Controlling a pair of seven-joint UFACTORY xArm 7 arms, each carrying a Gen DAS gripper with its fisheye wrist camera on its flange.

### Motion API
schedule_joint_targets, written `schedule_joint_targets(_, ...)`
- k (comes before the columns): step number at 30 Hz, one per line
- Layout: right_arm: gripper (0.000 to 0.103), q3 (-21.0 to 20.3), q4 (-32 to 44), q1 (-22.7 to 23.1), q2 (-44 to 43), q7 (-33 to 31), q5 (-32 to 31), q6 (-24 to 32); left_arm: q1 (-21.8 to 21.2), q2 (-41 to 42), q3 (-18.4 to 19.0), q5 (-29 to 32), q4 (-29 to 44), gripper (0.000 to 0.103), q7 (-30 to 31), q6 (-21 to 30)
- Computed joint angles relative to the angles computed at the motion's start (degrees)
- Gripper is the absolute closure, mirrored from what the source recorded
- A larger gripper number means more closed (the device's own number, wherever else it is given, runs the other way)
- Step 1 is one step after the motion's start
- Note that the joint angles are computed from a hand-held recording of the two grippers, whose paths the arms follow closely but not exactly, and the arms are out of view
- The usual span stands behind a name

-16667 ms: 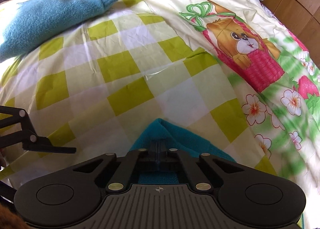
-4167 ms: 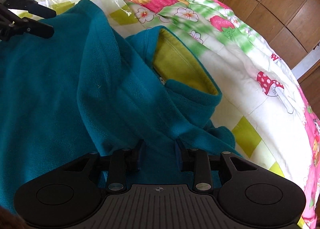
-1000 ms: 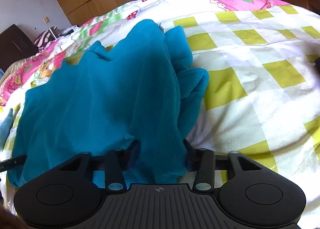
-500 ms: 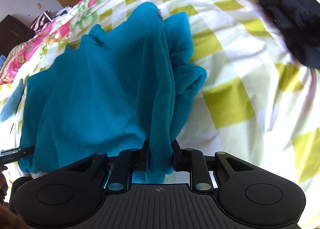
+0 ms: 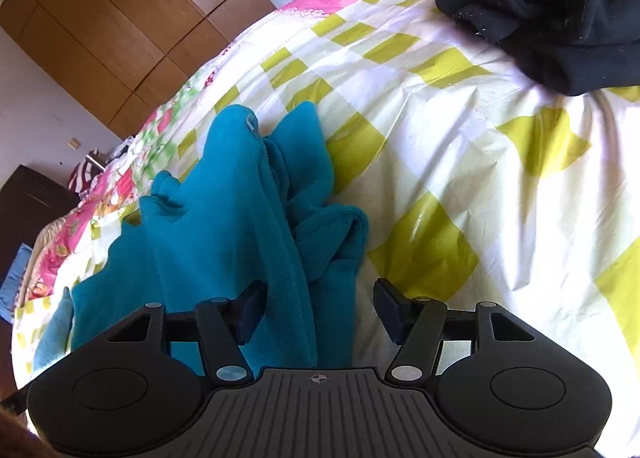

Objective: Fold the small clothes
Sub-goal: 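Grasp the teal pullover side edge with the right gripper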

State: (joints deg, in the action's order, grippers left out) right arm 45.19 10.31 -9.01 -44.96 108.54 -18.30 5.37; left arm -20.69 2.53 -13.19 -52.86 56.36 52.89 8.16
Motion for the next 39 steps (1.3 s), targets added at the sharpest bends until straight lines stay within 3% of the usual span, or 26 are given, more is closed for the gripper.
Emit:
schedule_joint_targets(4, 0.043, 1.13, -2.64, -0.87, -1.13, 1.11, 0.86, -6.99, -3.14, 7.74, -1.61, 11.05, 5.25, 0.049, -6.2, -2.46)
schedule_joint_targets(6, 0.043, 1.03, -3.05, -0.68, -0.33, -1.18, 1.36, -9.37, -6.03, 11.04, 0.28, 18.8, 7.45, 0.049, -13.29, -1.3)
schedule_joint_targets(9, 0.043, 3.68, -3.07, -5.12, 2.45, -2.25, 3.44, -14.83, -10.16, 13.35, 4.4, 28.55, 8.95, 0.049, -22.99, 0.1)
schedule_joint_targets(11, 0.043, 5.37, -2.05, -8.18, 4.58, -4.34, 4.03, -16.9, -9.77, 13.62, 4.51, 30.5, 9.42, 0.049, -26.71, 1.09)
schedule_joint_targets(13, 0.045, 5.44, -0.08, -8.55, 6.67, -6.25, 4.78, -15.06, -8.9, 13.04, 3.93, 32.2, 8.77, 0.048, -28.95, 1.15)
schedule_joint_targets(15, 0.061, 3.72, 1.35, -6.49, 8.32, -8.79, 5.23, -13.83, -8.97, 12.73, 4.41, 35.16, 8.17, 0.047, -32.31, 1.13)
schedule_joint_targets(17, 0.075, 1.59, 3.56, -3.44, 9.55, -11.89, 5.58, -8.39, -8.74, 12.71, 4.36, 37.64, 8.03, 0.047, -35.17, 1.44)
schedule_joint_targets(20, 0.079, 1.48, 6.35, -2.49, 10.11, -12.95, 5.0, -2.09, -7.28, 11.73, 3.02, 40.49, 6.69, 0.047, -37.05, 0.87)
schedule_joint_targets(25, 0.081, 3.14, 13.91, -1.97, 12.07, -13.88, -0.6, 11.93, -0.63, 9.88, -3.56, 37.89, 3.71, 0.046, -33.33, -0.2)
schedule_joint_targets(30, 0.082, 3.22, 18.48, -0.51, 15.18, -13.44, -4.77, 19.73, 4.33, 8.49, -8.43, 29.65, 1.91, 0.045, -25.75, -0.51)
schedule_joint_targets(39, 0.087, 3.16, 27.23, 2.22, 22.59, -12.39, -13.73, 33.09, 5.71, 6.97, -9.64, 16.03, 0.58, 0.045, -13.7, -0.52)
